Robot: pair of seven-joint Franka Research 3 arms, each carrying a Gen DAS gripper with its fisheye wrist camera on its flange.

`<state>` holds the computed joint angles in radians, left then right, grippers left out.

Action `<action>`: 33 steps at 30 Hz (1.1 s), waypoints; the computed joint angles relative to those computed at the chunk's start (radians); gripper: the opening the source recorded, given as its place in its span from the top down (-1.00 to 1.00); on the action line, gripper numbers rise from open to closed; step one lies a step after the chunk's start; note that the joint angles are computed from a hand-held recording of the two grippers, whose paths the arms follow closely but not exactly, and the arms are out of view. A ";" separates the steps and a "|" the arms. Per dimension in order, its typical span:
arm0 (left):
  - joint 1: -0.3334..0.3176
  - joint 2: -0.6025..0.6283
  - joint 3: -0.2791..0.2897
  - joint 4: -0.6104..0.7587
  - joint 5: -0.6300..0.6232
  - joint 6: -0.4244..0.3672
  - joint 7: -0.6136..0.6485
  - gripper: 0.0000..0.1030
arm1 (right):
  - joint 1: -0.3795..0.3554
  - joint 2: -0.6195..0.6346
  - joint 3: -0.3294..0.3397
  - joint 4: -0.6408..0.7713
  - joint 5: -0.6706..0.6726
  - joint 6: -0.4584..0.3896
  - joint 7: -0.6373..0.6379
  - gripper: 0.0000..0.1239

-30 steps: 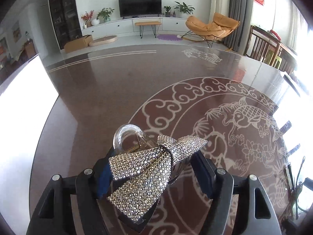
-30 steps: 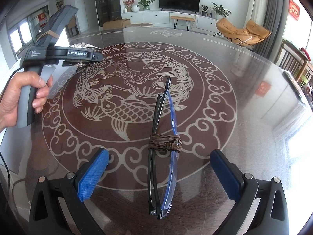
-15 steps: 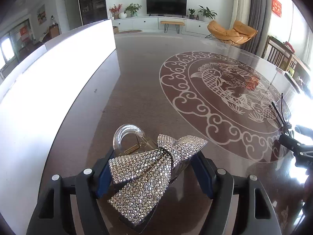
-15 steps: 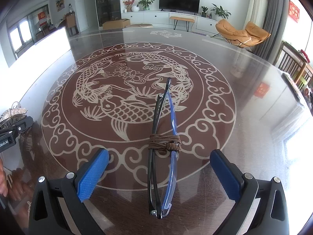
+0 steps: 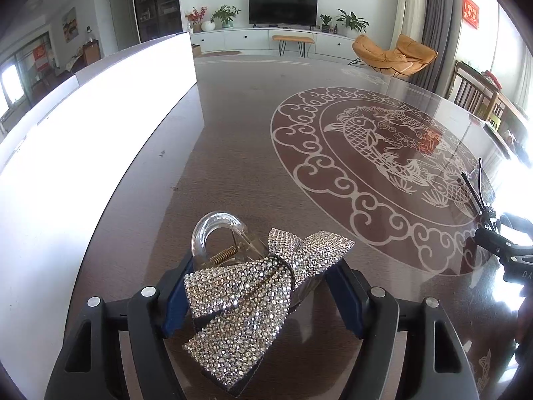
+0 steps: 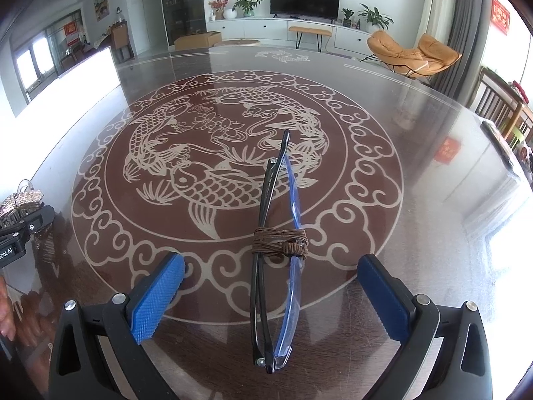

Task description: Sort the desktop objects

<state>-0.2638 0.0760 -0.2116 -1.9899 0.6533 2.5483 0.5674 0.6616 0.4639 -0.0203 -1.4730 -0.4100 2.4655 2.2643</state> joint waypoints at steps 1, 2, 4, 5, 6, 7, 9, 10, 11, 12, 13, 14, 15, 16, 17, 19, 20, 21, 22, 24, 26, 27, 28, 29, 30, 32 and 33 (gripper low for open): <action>-0.002 0.009 -0.001 0.013 0.002 -0.007 -0.001 -0.42 | 0.000 0.000 0.000 0.000 0.000 0.000 0.000 -0.66; -0.003 0.014 -0.001 0.022 0.000 -0.011 0.001 -0.42 | 0.000 0.000 0.000 -0.001 0.000 0.002 0.000 -0.66; -0.005 0.014 0.001 0.022 0.002 -0.013 -0.001 -0.46 | 0.000 0.000 0.000 -0.001 0.000 0.001 0.000 -0.66; -0.005 0.016 0.002 0.026 0.000 -0.028 -0.004 -0.57 | 0.000 0.000 0.000 -0.001 0.000 0.001 0.001 -0.66; -0.002 0.018 0.004 0.028 -0.017 -0.033 -0.002 -0.78 | 0.000 0.000 0.000 -0.002 0.000 0.002 0.001 -0.66; 0.003 0.012 0.006 0.016 -0.023 -0.016 -0.003 -0.78 | 0.000 0.000 0.000 -0.001 0.000 0.002 0.000 -0.66; 0.001 0.014 0.005 0.017 -0.018 -0.024 -0.003 -0.80 | 0.000 0.000 -0.001 -0.002 0.000 0.002 0.001 -0.66; 0.002 0.014 0.006 0.017 -0.018 -0.022 -0.003 -0.80 | 0.000 0.000 -0.001 -0.002 0.000 0.002 0.001 -0.66; 0.002 0.012 0.006 0.012 -0.017 -0.019 -0.005 -0.80 | 0.001 0.000 -0.001 -0.002 0.000 0.002 0.001 -0.66; 0.003 0.018 0.004 0.024 -0.026 -0.024 0.008 -0.84 | 0.000 0.000 0.000 -0.002 0.000 0.002 0.001 -0.66; 0.003 0.021 0.005 0.026 -0.028 -0.023 0.013 -0.87 | 0.001 0.000 0.000 -0.002 0.000 0.002 0.001 -0.66; 0.004 0.023 0.004 0.027 -0.036 -0.020 0.024 -0.93 | 0.001 0.000 -0.001 -0.002 0.000 0.002 0.001 -0.66; 0.004 0.023 0.003 0.030 -0.045 -0.024 0.042 -0.96 | 0.000 0.000 0.000 -0.002 0.000 0.003 0.001 -0.66; 0.005 0.026 0.002 0.032 -0.053 -0.024 0.054 -1.00 | 0.000 0.000 -0.001 -0.002 0.000 0.003 0.001 -0.66; 0.005 0.028 0.003 0.034 -0.060 -0.024 0.062 -1.00 | 0.000 0.000 0.000 -0.003 0.000 0.003 0.001 -0.66; 0.003 0.025 0.003 0.032 -0.061 -0.025 0.062 -1.00 | 0.001 0.002 -0.001 0.000 0.000 0.003 0.002 -0.66; 0.002 0.025 0.004 0.032 -0.060 -0.024 0.061 -1.00 | 0.002 0.002 -0.001 0.000 0.000 0.003 0.002 -0.66; 0.002 0.025 0.004 0.032 -0.060 -0.024 0.061 -1.00 | 0.002 0.002 -0.001 0.000 0.000 0.003 0.002 -0.66; 0.002 0.026 0.005 0.032 -0.059 -0.023 0.060 -1.00 | 0.001 0.002 -0.001 0.000 0.000 0.003 0.002 -0.66; 0.001 0.028 0.005 0.033 -0.059 -0.023 0.061 -1.00 | 0.001 0.002 -0.001 -0.001 0.000 0.003 0.002 -0.66; 0.001 0.027 0.006 0.033 -0.059 -0.023 0.060 -1.00 | 0.002 0.002 -0.001 0.000 0.000 0.003 0.003 -0.66; 0.001 0.028 0.006 0.034 -0.059 -0.023 0.060 -1.00 | 0.001 0.001 -0.001 -0.001 0.000 0.004 0.002 -0.66; 0.001 0.028 0.006 0.033 -0.059 -0.023 0.060 -1.00 | 0.002 0.002 -0.001 -0.001 0.000 0.004 0.002 -0.66; 0.001 0.027 0.006 0.032 -0.059 -0.023 0.060 -1.00 | 0.002 0.002 -0.001 -0.001 0.000 0.004 0.002 -0.66; 0.001 0.026 0.006 0.031 -0.059 -0.023 0.060 -1.00 | 0.001 0.001 -0.001 -0.001 0.000 0.004 0.002 -0.66; 0.000 0.026 0.006 0.031 -0.059 -0.022 0.060 -1.00 | 0.002 0.001 -0.001 -0.001 0.000 0.004 0.002 -0.66; 0.001 0.026 0.006 0.031 -0.059 -0.022 0.060 -1.00 | 0.002 0.001 -0.001 -0.001 0.000 0.004 0.003 -0.66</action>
